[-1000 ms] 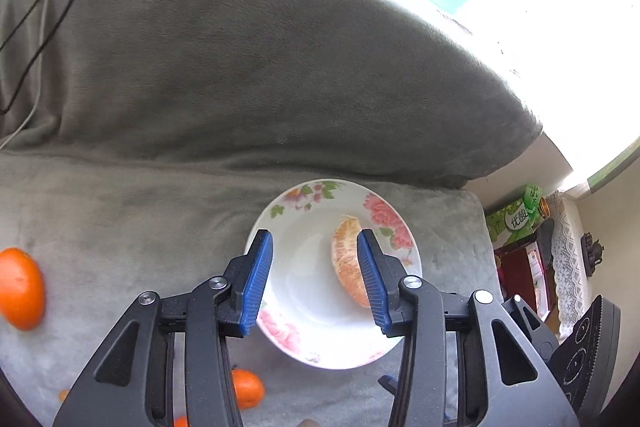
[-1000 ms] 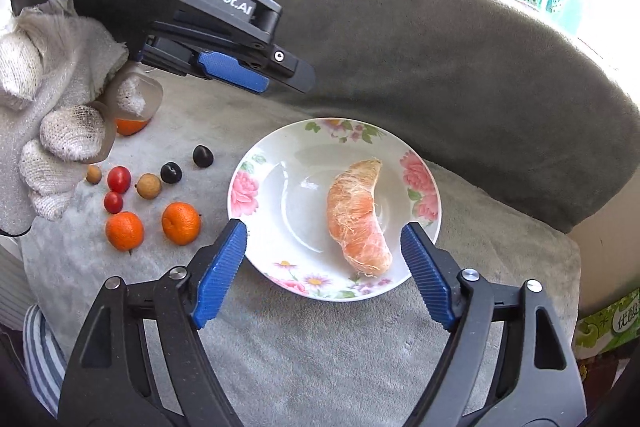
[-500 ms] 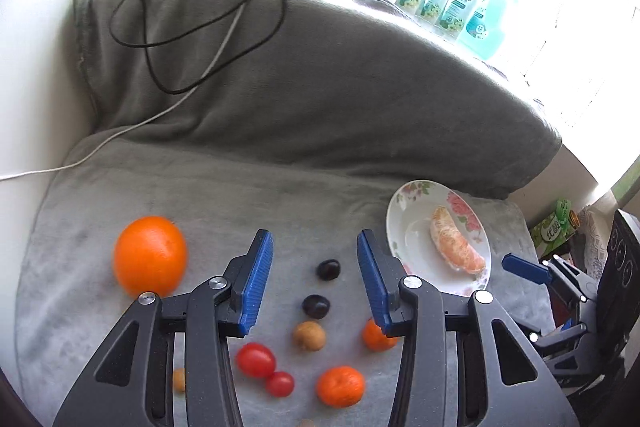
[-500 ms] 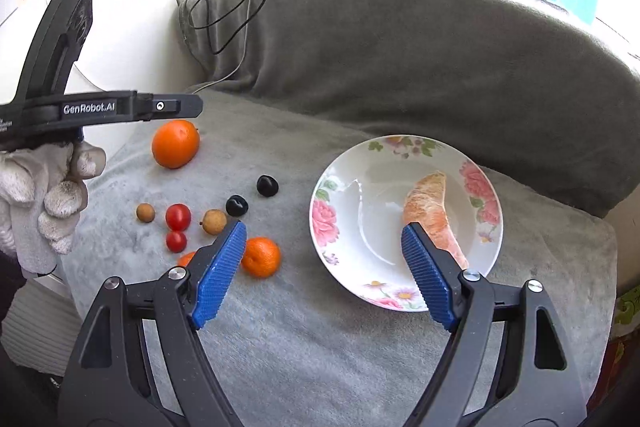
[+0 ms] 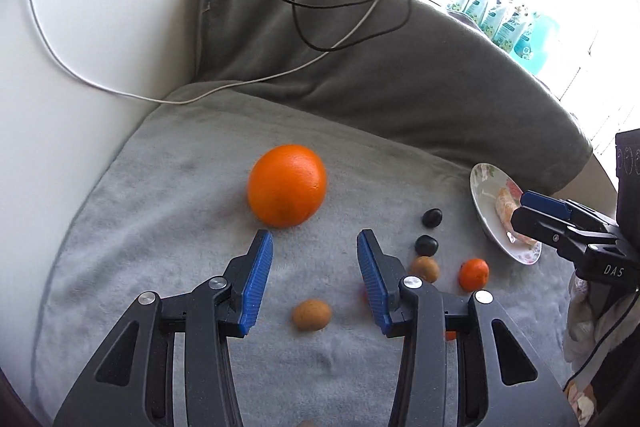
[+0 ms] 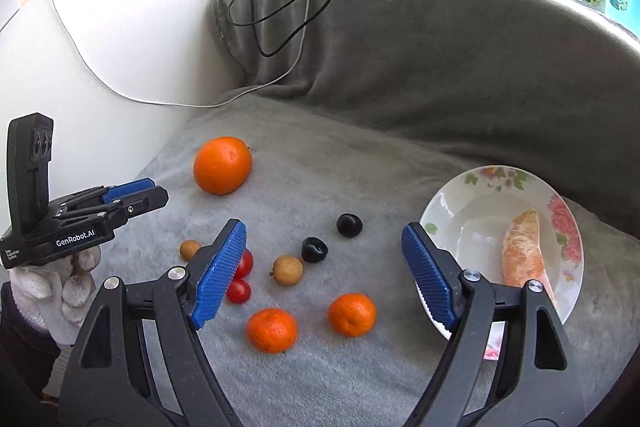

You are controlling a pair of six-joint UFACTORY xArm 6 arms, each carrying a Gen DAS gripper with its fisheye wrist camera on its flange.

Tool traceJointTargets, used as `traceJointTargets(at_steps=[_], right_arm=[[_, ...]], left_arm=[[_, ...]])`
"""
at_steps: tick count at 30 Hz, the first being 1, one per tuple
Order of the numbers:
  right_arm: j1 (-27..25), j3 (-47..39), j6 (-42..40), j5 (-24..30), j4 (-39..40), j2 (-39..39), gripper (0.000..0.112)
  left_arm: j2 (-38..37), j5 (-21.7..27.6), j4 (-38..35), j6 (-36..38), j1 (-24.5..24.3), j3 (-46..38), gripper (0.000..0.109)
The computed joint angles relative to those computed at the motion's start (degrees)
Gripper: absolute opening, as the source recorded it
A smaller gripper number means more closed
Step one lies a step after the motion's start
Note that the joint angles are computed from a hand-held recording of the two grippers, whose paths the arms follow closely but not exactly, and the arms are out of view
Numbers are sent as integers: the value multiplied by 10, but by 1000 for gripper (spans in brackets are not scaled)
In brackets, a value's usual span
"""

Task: Organize fruits
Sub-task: 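Move the right tool to the large orange and close around it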

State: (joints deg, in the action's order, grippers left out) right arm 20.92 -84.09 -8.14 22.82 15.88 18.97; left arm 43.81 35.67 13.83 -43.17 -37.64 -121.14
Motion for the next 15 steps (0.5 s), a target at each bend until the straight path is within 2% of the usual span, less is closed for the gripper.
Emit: traceJointTargets(at_steps=[3, 9, 15], right_arm=[[7, -46, 5, 19, -1, 33, 83], [12, -141, 4, 70, 29, 100, 83], [14, -247, 13, 120, 51, 174, 83]], left_arm=[[-29, -42, -4, -9, 12, 63, 43], [-45, -73, -23, 2, 26, 109, 43], [-27, -76, -77, 44, 37, 95, 43]])
